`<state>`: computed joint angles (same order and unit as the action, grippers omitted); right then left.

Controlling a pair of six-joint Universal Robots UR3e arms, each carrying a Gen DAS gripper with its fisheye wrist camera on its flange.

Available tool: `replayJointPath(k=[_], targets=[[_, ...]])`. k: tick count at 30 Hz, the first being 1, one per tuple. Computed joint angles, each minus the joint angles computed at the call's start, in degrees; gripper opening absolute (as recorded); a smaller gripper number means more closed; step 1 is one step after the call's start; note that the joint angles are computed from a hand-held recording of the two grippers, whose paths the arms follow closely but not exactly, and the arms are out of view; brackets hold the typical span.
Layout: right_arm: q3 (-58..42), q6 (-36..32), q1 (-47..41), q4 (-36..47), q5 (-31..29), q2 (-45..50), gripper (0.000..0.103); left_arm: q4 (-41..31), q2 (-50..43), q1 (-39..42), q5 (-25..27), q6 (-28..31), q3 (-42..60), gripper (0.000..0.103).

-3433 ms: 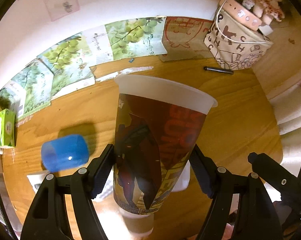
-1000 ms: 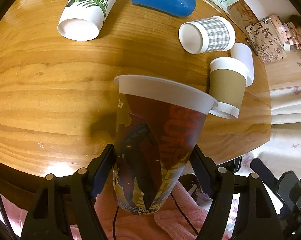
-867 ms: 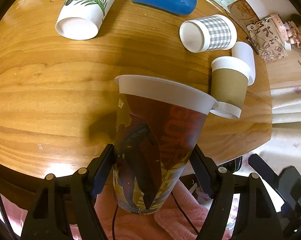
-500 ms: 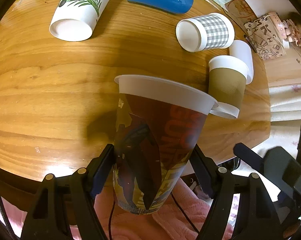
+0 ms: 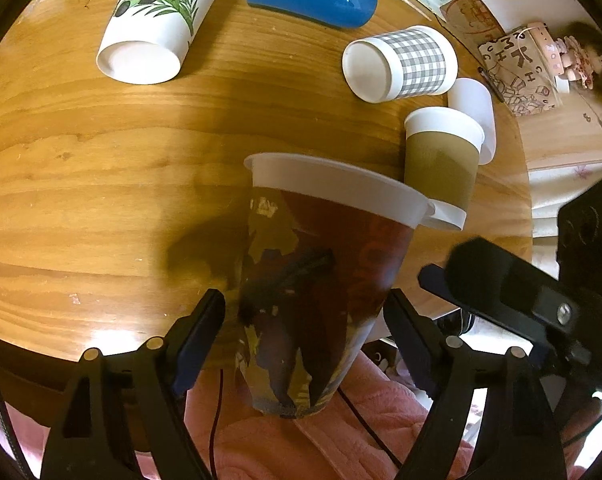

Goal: Flip cup upright
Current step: 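Close the right tool on the cup body while the left tool holds it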

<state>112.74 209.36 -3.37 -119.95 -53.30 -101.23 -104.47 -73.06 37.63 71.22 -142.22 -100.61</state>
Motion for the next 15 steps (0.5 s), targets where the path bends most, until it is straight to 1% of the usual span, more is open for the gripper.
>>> replayJointPath(k=[4,15], targets=[[-0.5,-0.4,0.3,-0.7,0.9,2.4,0.102,-1.0,0.9,1.0,0.3,0.7,-0.5,0.084],[-4.7,-1.9,2.3,-2.1,2.2,10.5,0.102,-10.3,4.3,7.2,-0.8,8.0,2.0,0.084]])
